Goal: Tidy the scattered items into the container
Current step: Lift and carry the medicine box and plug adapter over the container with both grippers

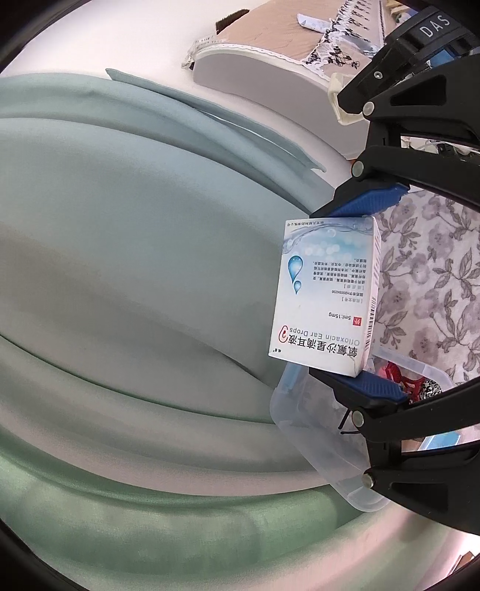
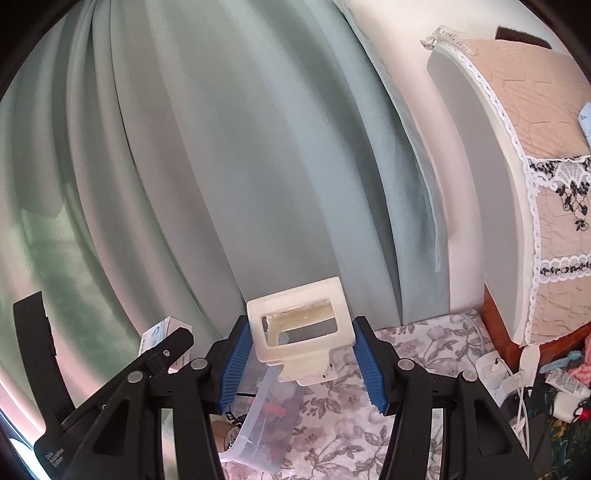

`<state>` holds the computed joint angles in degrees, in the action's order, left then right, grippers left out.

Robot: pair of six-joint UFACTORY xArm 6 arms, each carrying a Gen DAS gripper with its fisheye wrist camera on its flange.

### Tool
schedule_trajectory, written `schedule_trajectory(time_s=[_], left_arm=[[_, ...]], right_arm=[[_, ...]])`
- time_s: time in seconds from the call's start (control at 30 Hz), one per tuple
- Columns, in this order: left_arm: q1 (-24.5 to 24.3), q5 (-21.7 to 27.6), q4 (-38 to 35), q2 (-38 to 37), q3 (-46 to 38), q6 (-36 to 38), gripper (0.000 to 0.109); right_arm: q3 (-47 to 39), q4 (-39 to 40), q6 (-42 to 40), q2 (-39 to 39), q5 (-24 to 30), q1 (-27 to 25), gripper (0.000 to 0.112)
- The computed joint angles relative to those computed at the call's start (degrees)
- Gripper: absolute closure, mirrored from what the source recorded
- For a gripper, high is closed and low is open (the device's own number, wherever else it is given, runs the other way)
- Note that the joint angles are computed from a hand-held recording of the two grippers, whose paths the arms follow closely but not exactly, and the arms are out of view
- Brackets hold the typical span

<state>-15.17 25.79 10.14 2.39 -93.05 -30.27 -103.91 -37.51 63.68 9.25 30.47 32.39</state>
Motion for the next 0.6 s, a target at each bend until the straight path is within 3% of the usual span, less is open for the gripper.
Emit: schedule_trajectory(time_s=[0.6], left_arm=[[5.5,-2.0,-8.1,-0.1,2.4,3.5,0.035]], right_arm=[[-16.6,2.2,-6.6,11.5,6.5,3.7,0.054]])
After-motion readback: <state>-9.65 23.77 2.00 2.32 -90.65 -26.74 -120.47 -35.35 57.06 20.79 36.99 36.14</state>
